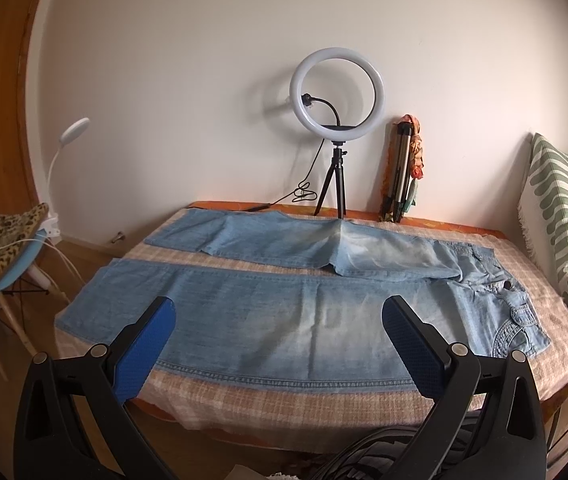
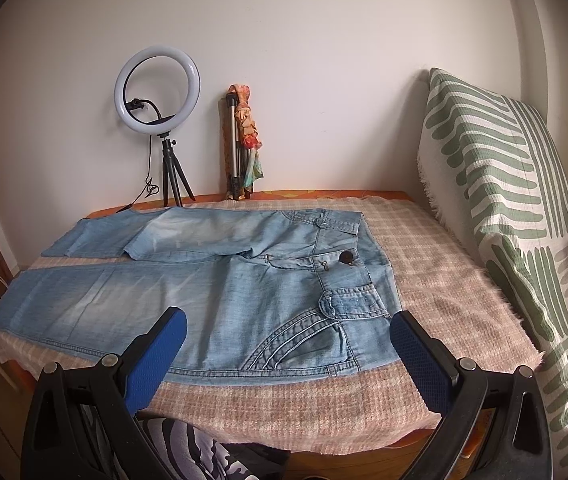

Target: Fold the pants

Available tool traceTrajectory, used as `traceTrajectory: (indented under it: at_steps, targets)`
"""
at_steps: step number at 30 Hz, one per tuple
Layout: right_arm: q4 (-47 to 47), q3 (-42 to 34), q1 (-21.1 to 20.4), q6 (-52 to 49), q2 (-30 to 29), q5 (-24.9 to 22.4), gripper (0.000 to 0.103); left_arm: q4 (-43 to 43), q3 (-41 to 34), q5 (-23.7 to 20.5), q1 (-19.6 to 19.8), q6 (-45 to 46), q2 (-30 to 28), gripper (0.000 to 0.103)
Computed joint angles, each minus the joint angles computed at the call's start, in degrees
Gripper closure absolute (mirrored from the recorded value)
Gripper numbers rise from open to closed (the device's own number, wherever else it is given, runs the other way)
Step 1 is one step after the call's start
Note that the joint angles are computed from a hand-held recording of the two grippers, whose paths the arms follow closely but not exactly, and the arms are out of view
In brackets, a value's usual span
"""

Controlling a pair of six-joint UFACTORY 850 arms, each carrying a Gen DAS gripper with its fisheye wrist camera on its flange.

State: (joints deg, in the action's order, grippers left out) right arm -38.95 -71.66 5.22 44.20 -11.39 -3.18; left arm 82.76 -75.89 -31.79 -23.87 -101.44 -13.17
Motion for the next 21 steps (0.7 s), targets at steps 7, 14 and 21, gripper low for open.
traceTrajectory:
  at_steps: [7,14,21]
  targets:
    - [-1.7,0.2,0.1,1.7,0.1,-0.1,0.0,-0.7,-0.2,0.0,0.0,0.6,-0.1,0.0]
    - [-2.5,0.2,0.1,2.5,0.1,0.1,0.0,-0.8,-0.5,0.0,0.1,0.9,-0.4,0.0]
    - [-0.9,0.2,0.0,0.8,0.0,0.1,0.0,-0.8,-0.6,-0.1,0.1,1.0,-0.5,0.0]
